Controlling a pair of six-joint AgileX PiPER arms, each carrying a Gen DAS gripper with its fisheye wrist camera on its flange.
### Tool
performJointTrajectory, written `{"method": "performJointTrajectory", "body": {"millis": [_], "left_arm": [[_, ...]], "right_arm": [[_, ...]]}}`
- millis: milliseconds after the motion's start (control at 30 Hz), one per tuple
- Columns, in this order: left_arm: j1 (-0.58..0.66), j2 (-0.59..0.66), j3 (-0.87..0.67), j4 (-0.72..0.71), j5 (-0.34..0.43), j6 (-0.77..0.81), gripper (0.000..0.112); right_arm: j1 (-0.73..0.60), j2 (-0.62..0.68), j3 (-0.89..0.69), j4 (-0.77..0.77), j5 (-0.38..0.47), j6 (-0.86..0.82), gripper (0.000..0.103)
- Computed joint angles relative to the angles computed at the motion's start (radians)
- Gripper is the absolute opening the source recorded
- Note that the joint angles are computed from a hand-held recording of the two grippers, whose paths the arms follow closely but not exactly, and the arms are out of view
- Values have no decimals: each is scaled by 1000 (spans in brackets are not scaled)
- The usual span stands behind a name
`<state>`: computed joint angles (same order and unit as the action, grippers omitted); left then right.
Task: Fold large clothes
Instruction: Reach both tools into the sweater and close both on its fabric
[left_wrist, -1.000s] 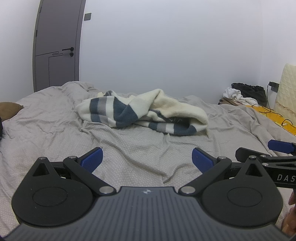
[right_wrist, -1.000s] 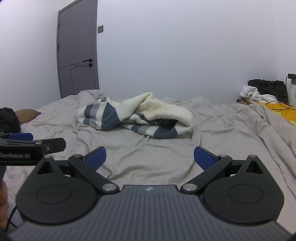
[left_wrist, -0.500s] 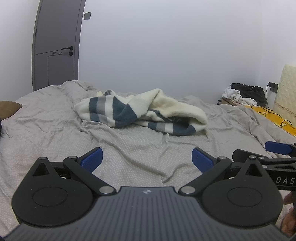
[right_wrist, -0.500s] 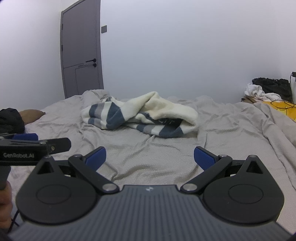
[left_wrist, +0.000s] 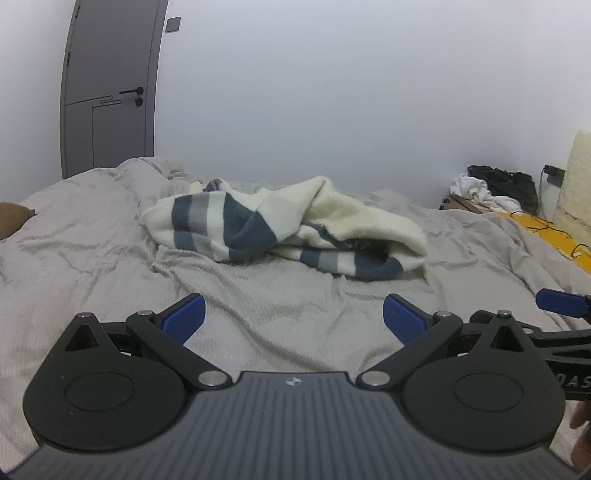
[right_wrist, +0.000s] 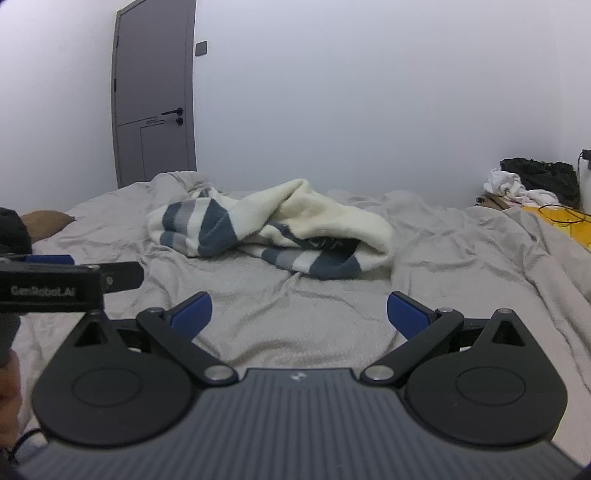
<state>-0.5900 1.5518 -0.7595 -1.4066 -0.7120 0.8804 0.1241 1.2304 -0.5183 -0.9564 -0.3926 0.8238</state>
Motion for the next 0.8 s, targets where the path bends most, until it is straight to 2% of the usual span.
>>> {"method": "performJointTrajectory", "body": {"millis": [133,267,367,467,600,667,800], "left_arm": [[110,48,-59,41,100,-7,103],[207,126,-154,28,179,63,103],[255,203,-236,41,187,116,103],[297,294,-338,37,193,176,103],[363,416,-491,5,250,259,103],[390,483,-571,-10,272,293,103],[422,621,-729,-9,269,368,103]], "right_arm": [[19,88,-69,22,6,-18,103],[33,185,-138,72,16,-69,103],[48,269,-217,77,45,-62,103],[74,353,-291,177,58,-171,103],[113,478,-404,324,93,-335,103],[116,532,-454,351,103,-378,103],[114,672,-597,276,118,-343,103]]}}
